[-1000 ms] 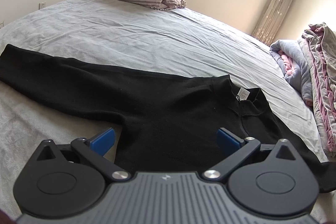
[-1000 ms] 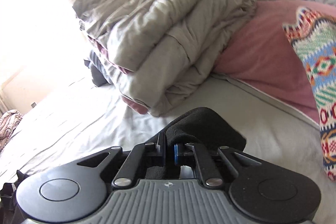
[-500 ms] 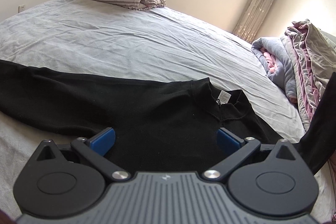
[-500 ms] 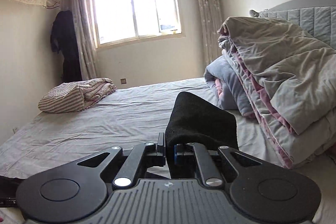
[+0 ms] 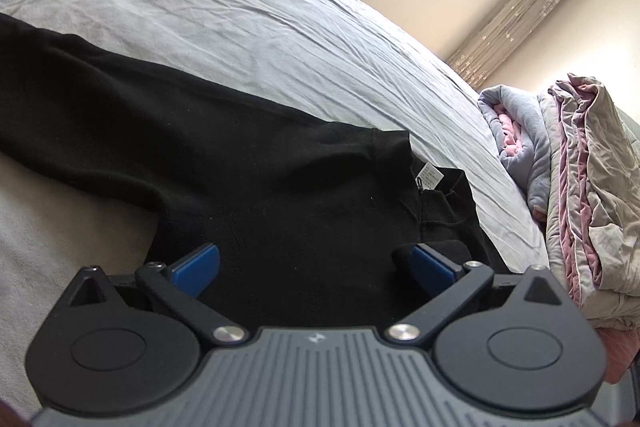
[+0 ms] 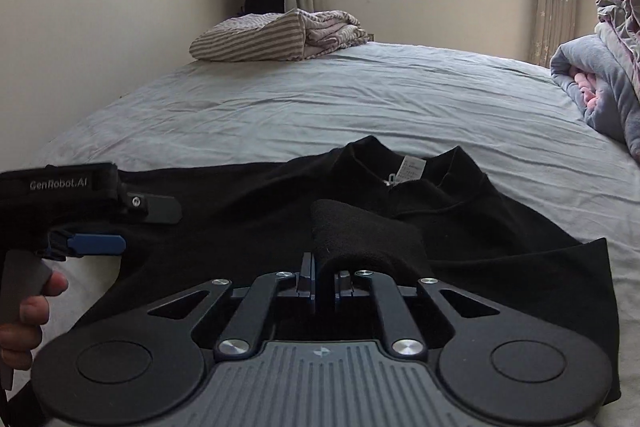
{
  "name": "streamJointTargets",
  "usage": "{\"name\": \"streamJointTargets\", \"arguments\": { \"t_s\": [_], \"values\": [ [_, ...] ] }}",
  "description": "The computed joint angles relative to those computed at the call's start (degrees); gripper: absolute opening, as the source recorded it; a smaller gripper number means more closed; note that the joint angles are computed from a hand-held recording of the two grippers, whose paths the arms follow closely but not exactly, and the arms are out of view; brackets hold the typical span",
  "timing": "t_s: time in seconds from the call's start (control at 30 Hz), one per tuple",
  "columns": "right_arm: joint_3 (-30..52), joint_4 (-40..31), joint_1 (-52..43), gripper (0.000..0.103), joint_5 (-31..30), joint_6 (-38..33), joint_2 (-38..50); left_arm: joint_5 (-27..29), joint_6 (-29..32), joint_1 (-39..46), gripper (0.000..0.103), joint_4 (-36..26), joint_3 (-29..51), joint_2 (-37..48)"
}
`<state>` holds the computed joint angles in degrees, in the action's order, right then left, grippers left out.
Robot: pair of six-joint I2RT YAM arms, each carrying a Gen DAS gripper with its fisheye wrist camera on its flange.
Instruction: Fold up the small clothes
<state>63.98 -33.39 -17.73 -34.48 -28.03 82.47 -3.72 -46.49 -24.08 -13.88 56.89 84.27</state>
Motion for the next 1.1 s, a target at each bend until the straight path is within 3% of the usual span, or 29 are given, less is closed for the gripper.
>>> {"name": "streamJointTargets", "arguments": {
  "t_s": [0.1, 0.17, 0.23, 0.33, 0.47, 0.6, 0.73, 0.9, 0.93, 1.03, 1.1],
  "values": [
    [-3.1, -3.8, 0.9, 0.041, -1.4, -5.5, -1.5, 4.0, 0.1, 0.7, 0.096, 2.6, -1.6, 0.4],
    [-4.4, -6.5, -0.4, 0.047, -4.5, -9.5, -3.4, 7.5, 0.0, 1.2, 0.081, 4.1, -2.1, 0.9],
    [-3.1, -11.6, -2.4, 0.053, -7.5, -14.2, -3.8, 9.6, -0.7, 1.1, 0.076, 5.0, -2.1, 1.6],
    [-1.4, -17.1, -5.5, 0.057, -10.9, -19.0, -4.7, 9.5, -1.2, -0.4, 0.076, 7.0, -1.9, 2.3],
    [0.6, -22.0, -10.0, 0.065, -14.0, -22.9, -4.8, 8.7, 0.0, -3.6, 0.087, 6.4, 1.4, 4.7],
    [1.5, -26.8, -14.9, 0.066, -13.6, -30.5, -5.3, 2.8, 5.0, -9.4, 0.089, 1.6, 7.7, 8.5],
    [0.2, -27.6, -22.3, 0.07, -11.4, -39.0, -6.3, -8.8, 13.8, -16.7, 0.091, -3.1, 12.1, 12.2],
    [2.1, -27.6, -28.2, 0.07, -9.4, -41.8, -3.5, -18.0, 18.7, -21.8, 0.09, -5.7, 16.2, 17.5],
    [2.7, -27.7, -29.2, 0.07, -9.7, -41.7, -2.9, -19.5, 18.5, -22.4, 0.086, -5.5, 16.5, 18.1],
    [4.0, -27.3, -30.3, 0.072, -10.9, -40.0, -1.8, -23.7, 13.4, -22.2, 0.048, -4.4, 15.4, 17.6],
    [4.5, -27.1, -31.0, 0.075, -11.8, -39.6, -1.4, -22.7, 8.4, -20.3, 0.046, -0.5, 10.2, 13.3]
  ]
}}
